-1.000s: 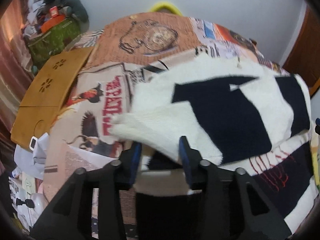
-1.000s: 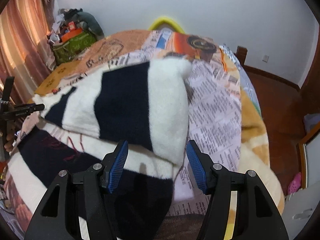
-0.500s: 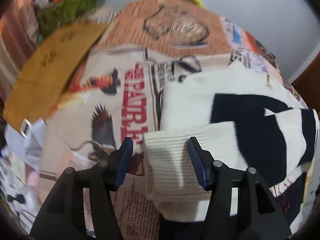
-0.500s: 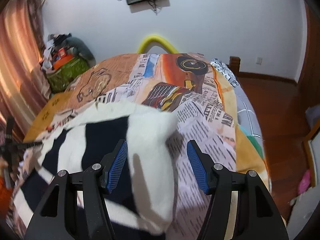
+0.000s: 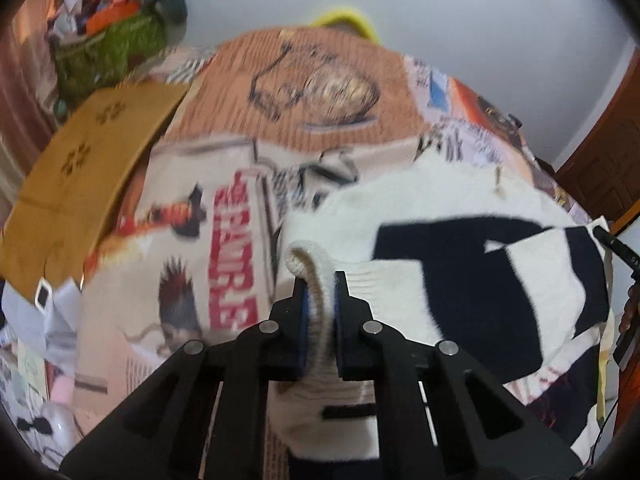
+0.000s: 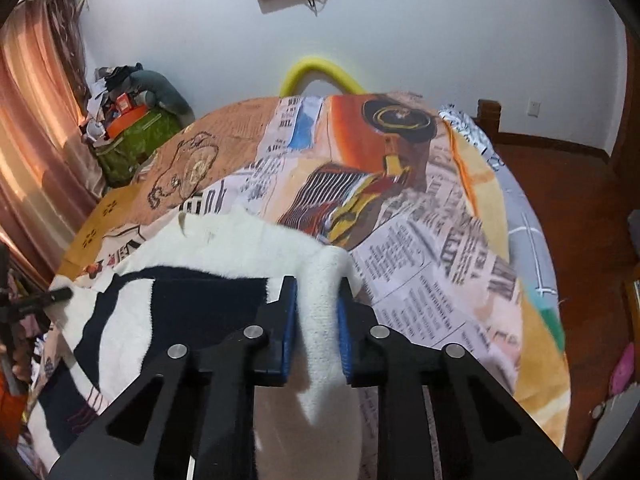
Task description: Fold small clothes
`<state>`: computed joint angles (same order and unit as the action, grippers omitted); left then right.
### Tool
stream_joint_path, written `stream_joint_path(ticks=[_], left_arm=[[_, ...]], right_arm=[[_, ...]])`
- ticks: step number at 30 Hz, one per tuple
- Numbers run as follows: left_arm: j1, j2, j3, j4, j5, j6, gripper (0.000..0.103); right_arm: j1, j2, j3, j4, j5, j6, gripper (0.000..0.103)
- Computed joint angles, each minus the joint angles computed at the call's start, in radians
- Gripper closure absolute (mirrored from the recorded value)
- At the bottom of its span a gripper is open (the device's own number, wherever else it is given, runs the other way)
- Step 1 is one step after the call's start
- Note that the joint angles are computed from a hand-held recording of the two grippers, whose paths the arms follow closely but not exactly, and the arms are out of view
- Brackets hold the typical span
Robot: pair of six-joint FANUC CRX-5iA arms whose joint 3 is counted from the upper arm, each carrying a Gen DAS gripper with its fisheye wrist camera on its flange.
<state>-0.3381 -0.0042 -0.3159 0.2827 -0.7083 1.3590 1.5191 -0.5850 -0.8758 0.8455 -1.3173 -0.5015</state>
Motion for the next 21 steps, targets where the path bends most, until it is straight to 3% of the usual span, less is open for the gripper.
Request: stream_joint_path(ticks=[4,7,9,12,14,19,20,21], left_arm=[[-0.037,0.051,0.077,-0.082,-0.016,0.064,0.093],[-0.042,0.116,0.119,-0.094,-0.079,0.081,0.093],[-0.053,0.142,0.139,-0.145,-0.109,0.119,0.091],[-0.055,0.13,0.122,-0.172,-0.094,0.134,0.087],[-0.053,0.113,0.116,-0.174,-0.092,0.134,0.087],[-0.081,0.052,0.115,-0.256,-0.072,0.187,0.086],[-0.089,0.04,0.113,-0.275,-0.066,0.202,0.084],[-0.091,0.032,0.107,-0.275,-0.06,0.204,0.076]], right_arm=[[-0.012,0.007,0.003,-0.026,-0.052,0.02,0.089],[-0.025,0.029,0.026,-0.091,-0.076,0.069,0.085],[0.017,0.026,0.028,-0.086,-0.125,0.055,0.08],[0.071,0.012,0.04,-0.069,-0.19,0.028,0.078],[0.114,0.004,0.048,-0.036,-0.217,0.016,0.071],[0.105,0.054,0.085,0.032,-0.129,0.097,0.063],[0.092,0.066,0.09,0.037,-0.095,0.115,0.06],[0.078,0.079,0.095,0.038,-0.059,0.131,0.058]])
